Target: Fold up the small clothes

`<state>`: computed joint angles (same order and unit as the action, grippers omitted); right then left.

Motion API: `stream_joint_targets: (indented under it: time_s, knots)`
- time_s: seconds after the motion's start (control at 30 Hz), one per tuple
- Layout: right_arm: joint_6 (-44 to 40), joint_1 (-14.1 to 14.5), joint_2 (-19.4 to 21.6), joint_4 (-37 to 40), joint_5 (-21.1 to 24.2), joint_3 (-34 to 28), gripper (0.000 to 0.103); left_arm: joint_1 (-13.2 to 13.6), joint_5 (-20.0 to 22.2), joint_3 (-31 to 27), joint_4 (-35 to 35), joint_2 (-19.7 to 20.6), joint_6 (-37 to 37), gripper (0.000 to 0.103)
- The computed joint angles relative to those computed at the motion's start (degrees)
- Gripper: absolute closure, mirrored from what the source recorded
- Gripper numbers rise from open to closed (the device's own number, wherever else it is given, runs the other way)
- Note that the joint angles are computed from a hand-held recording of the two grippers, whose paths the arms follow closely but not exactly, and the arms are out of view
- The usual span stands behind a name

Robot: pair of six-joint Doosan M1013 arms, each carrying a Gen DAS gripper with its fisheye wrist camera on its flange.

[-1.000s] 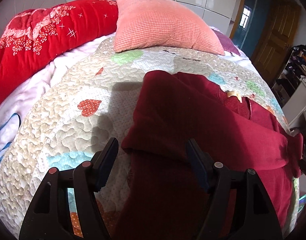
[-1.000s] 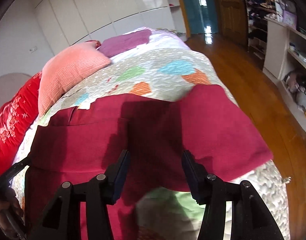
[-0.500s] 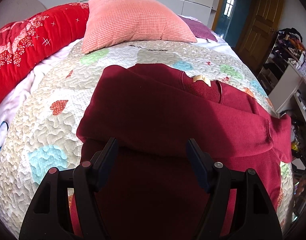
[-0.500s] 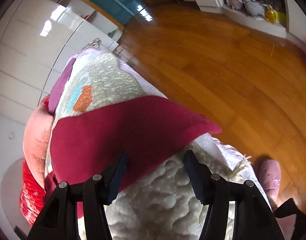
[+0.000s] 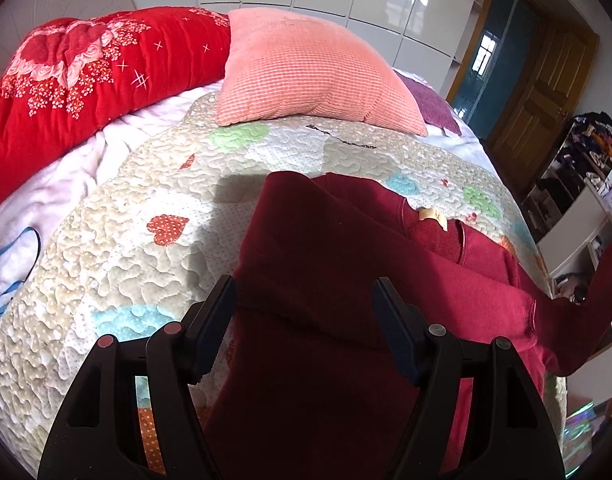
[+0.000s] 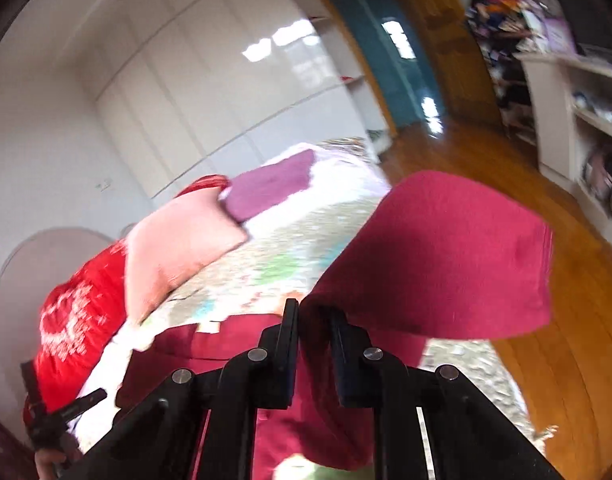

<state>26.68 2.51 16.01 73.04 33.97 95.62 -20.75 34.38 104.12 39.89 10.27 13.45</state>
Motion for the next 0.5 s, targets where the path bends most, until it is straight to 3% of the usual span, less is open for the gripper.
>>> stream_joint_targets:
  time_s: [0.17,0.23,0.27,0.33,0.5]
  knots:
    - [1.2,8.7,4.1,-7.5,9.9,-3.3,0.088,1.1,-0.5,0.8,-1.7,-0.1,-0.8,0.032]
    - [9.3,11.8,7.1,-18.0,14.5,-5.5,0.076,1.5,-0.8,1.1,-2.6,0.0,-0.4,0.032]
    - [13.9,12.9,8.9,-22.8,17.0,-6.9,0.059,1.7,-0.9,1.1,-3.6,0.1,0.4,0.032]
    - [15.9,13.1,10.1,-23.5,19.2,-6.6,0.058,2.2,-1.8,1.3,-6.0,0.0,3.1,0.032]
    - [12.6,10.4,6.8,-21.0,15.6,-3.0,0.053,2.7,-3.9,1.5,-5.3,0.3,3.2,0.032]
